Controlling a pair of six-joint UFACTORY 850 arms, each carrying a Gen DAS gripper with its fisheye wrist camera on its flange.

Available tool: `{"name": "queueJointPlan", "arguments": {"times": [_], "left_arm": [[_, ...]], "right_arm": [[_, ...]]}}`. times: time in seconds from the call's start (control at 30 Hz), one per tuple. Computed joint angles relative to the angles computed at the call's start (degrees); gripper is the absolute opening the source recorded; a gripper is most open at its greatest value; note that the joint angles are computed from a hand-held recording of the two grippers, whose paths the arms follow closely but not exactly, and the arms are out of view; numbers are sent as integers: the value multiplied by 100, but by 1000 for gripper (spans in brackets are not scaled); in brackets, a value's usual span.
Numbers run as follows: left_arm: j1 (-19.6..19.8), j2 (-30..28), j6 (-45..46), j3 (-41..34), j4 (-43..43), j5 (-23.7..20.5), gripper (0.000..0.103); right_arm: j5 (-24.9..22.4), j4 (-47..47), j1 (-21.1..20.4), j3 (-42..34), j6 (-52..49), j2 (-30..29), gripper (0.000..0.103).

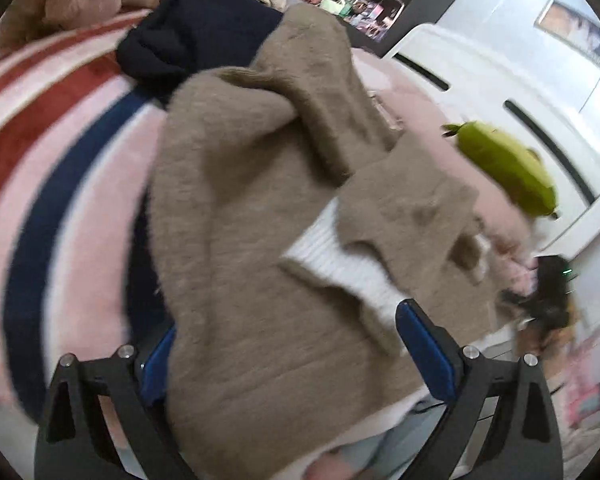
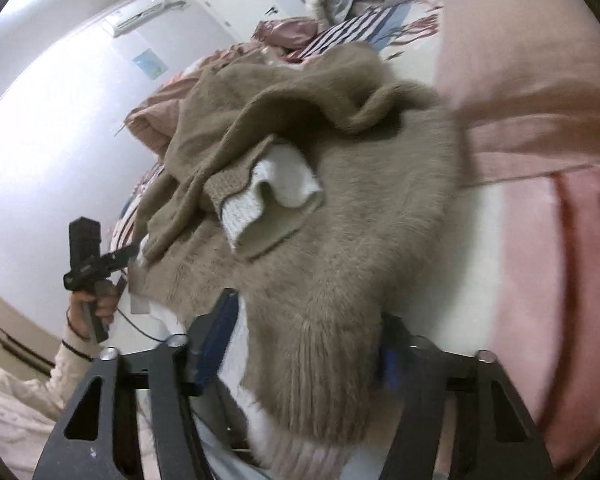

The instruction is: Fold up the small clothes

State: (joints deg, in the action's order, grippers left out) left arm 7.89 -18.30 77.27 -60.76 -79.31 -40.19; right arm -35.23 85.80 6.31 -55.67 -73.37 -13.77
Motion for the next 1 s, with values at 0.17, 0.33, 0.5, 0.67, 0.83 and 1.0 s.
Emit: {"name": "queueJointPlan", "arguments": {"times": [0.17, 0.33, 0.5, 0.67, 0.83, 1.0], "left_arm": [[-217, 48, -201, -28, 147, 374, 39], [-104, 319, -180, 159, -201, 77, 9], [167, 1010, 650, 728, -1121, -265, 6], [281, 1477, 1009, 1089, -1265, -471, 6], [501, 2091, 1481, 1523, -1631, -811, 6], [741, 3156, 1409, 2034, -1519, -853, 6]], "right_arm": [[142, 383, 285, -262, -121, -296, 26], [-402, 1658, 229, 165, -1013, 25, 18], [-670, 2044, 233, 491, -1294, 480, 17], [-693, 2209, 459, 677, -1398, 831, 17], [-628, 2215, 655, 805, -1384, 1256, 17], [-448, 2289, 906, 1048, -1477, 2020, 16]]}}
